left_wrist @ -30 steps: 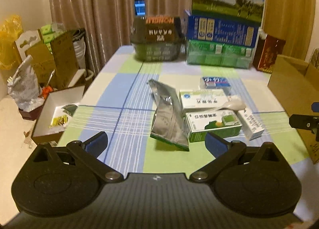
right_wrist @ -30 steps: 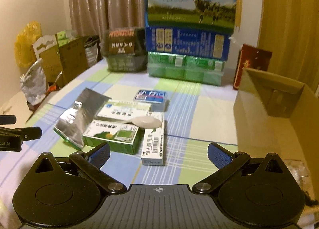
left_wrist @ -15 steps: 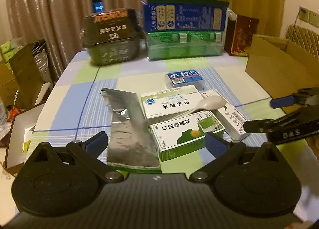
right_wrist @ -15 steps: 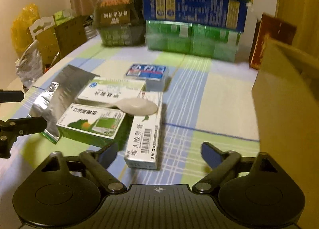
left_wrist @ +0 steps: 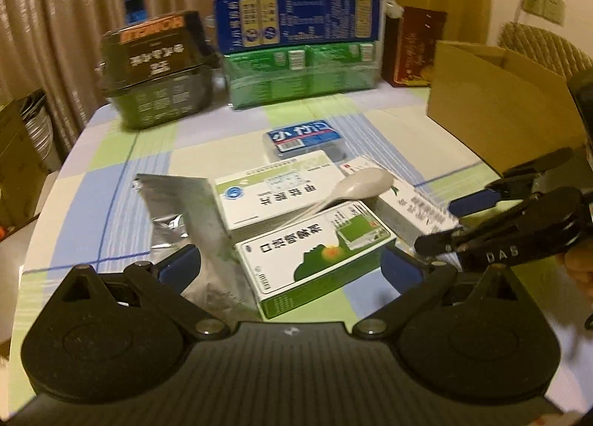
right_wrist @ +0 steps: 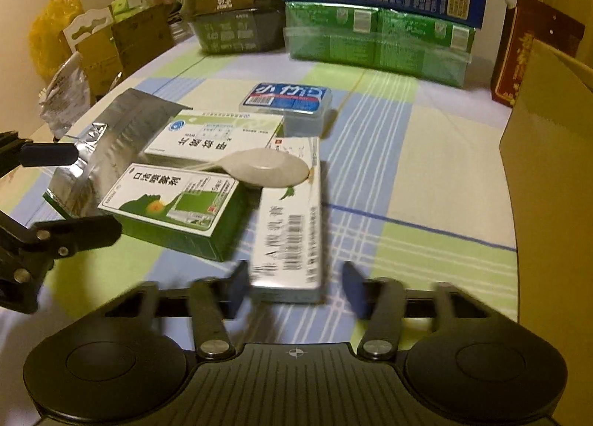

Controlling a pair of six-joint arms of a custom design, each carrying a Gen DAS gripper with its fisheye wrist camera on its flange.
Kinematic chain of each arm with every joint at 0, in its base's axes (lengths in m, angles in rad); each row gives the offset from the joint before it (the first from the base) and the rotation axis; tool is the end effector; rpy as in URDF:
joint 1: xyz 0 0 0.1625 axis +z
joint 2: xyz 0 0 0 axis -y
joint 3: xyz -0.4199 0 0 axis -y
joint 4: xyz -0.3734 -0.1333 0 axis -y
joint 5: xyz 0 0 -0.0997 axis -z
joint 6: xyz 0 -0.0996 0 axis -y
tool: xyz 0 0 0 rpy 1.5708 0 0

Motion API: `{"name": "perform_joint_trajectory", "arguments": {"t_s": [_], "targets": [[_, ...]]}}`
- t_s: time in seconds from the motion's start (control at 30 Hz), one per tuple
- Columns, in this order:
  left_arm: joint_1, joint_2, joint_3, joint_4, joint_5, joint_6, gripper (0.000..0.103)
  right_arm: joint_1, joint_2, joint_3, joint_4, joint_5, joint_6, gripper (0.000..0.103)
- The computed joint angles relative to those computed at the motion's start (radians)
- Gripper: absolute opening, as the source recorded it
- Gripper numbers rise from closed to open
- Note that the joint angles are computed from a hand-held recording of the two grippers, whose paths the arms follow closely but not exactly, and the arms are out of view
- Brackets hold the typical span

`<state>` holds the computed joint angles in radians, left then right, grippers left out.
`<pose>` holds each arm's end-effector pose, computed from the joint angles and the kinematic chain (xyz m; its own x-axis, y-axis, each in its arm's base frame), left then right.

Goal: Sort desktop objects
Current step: 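Grasp the white vitamin A cream box with the right tool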

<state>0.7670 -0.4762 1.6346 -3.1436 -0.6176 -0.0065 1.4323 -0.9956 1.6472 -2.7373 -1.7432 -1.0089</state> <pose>-0.3100 -0.5967 0.0002 -0.6425 0.1850 -0.7436 0.6549 0.6365 -0.4075 0.0239 -0.6701 0.2521 -0.6153 -0.6124 0.4963 -0.7518 0.6452 -0.1360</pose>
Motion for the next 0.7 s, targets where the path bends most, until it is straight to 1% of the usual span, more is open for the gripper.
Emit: {"name": "perform_joint_trajectory", "arguments": {"t_s": [0.1,0.23,0.43,0.63,0.7], "targets": [[0.012,0.011,-0.018,0.017,-0.016,0.047,0.100,0.001,-0.008,0.003,0.013,-0.009,0.007,0.035],[0.027,0.019,-0.038,0.063,-0.039,0.075,0.099,0.005,-0.017,0.017,0.006,-0.029,-0.019,0.035],[0.043,0.013,-0.047,0.154,-0.070,0.031,0.096,0.006,-0.028,0.019,0.024,-0.042,-0.005,0.035],[0.044,0.002,-0.024,0.143,-0.122,0.041,0.095,0.004,-0.048,0.026,0.059,-0.045,-0.004,0.035],[0.043,-0.003,-0.014,0.133,-0.153,0.048,0.095,0.002,-0.056,0.033,0.062,-0.050,-0.009,0.035]]}}
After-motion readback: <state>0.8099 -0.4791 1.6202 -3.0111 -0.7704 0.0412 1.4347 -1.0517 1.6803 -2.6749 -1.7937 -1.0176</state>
